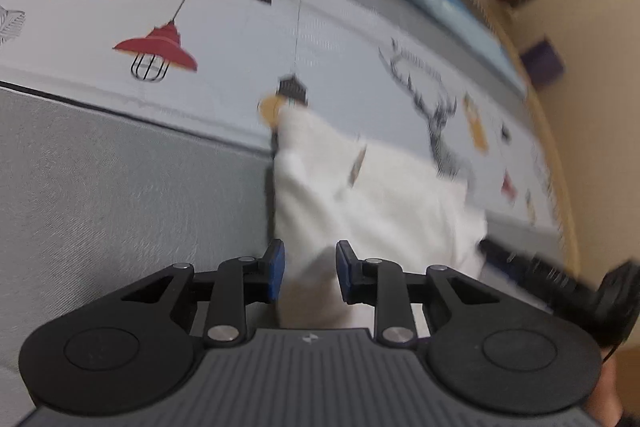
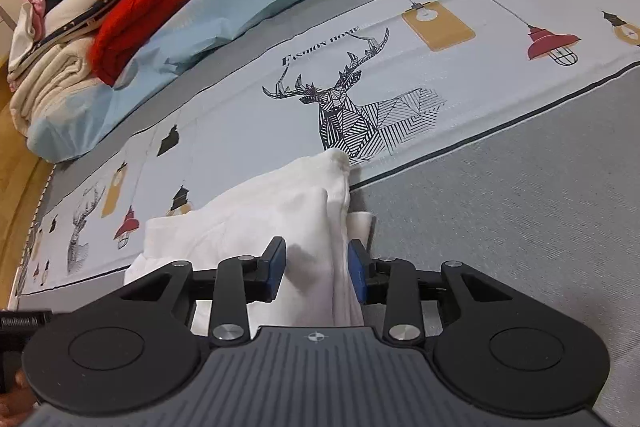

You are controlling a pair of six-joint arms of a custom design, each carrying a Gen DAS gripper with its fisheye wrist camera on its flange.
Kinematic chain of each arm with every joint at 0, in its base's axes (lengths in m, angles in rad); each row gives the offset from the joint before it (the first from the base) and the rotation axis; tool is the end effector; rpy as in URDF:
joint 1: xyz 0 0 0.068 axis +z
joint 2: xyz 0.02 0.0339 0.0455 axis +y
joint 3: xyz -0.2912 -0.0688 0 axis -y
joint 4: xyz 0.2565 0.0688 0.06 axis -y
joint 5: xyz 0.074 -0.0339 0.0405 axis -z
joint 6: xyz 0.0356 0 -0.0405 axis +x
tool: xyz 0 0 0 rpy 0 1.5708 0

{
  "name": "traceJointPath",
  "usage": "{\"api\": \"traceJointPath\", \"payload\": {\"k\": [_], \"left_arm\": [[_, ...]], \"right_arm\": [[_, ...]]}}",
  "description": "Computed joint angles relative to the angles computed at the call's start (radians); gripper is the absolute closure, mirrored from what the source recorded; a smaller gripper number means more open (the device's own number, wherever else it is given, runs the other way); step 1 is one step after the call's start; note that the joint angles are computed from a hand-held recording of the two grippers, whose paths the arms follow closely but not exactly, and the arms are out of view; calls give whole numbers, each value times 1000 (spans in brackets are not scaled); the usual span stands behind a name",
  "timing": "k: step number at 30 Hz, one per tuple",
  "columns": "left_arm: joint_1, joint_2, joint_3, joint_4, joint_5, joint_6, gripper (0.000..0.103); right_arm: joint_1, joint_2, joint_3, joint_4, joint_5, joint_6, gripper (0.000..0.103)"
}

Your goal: Fold small clothes

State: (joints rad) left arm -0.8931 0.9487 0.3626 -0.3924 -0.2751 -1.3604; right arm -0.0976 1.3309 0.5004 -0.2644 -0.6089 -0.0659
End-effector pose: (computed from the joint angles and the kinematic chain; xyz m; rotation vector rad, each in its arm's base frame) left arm 0.1064 -0.1167 0.1684 -0.7059 2.4938 -0.5595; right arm 0.2164 -0.0007 0.1557 -0.1525 2.5298 0.7413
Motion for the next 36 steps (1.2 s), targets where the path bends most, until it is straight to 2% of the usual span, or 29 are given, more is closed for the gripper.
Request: {"api": "traceJointPath", "payload": {"k": [3, 6, 9, 11, 12, 15, 16, 18, 20, 22, 24, 25, 27, 28, 29, 30, 31, 32, 33, 36], "left_arm": [[68, 39, -19, 88, 48, 12, 71], [83, 123, -16, 158, 88, 42, 66], [103, 171, -30, 224, 125, 76, 66], [103, 168, -24, 219, 89, 101, 97], [99, 161, -17, 202, 63, 100, 103], [84, 155, 10, 136, 3, 90, 103], [75, 161, 26, 108, -7, 93, 103], [61, 133, 30, 96, -11, 103, 103], [11, 101, 49, 68, -60, 126, 103], [-31, 67, 68, 58, -76, 179, 103], [-49, 46, 66, 91, -31, 232, 103], [-59, 52, 66, 111, 13, 269, 101], [-86, 109, 87, 111, 76, 326, 99], [-114, 175, 119, 75, 71, 355, 98], [-131, 241, 150, 27, 65, 367, 99], [-134, 311, 173, -15, 84, 370, 101], [-126, 343, 175, -24, 117, 360, 101], [-127, 343, 173, -20, 122, 341, 101], [-132, 334, 180, -31, 109, 329, 101], [-185, 291, 210, -75, 41, 318, 100]], "right_arm": [[34, 35, 0, 59, 1, 41, 68], [68, 62, 3, 105, 4, 46, 99], [77, 25, -16, 164, 8, 86, 100], [66, -27, -40, 223, -9, 122, 100], [74, -43, -49, 244, 17, 122, 100], [101, 18, -33, 228, 121, 124, 98], [106, 45, -24, 213, 150, 123, 92], [98, 49, -17, 190, 168, 108, 85], [79, -18, -29, 175, 144, 81, 85], [35, -102, -32, 124, 66, 2, 85], [-20, -148, -11, 12, -56, -150, 85], [-50, -152, 12, -84, -122, -280, 85], [-107, -129, 66, -355, -221, -648, 85], [-131, -109, 80, -468, -226, -816, 86], [-146, -104, 72, -517, -190, -921, 86], [-145, -104, 55, -514, -131, -951, 87], [-130, -94, 24, -459, -26, -938, 92], [-124, -74, -3, -403, 52, -922, 93], [-148, -56, -15, -381, 65, -939, 93], [-222, -52, 16, -435, 2, -956, 92]]}}
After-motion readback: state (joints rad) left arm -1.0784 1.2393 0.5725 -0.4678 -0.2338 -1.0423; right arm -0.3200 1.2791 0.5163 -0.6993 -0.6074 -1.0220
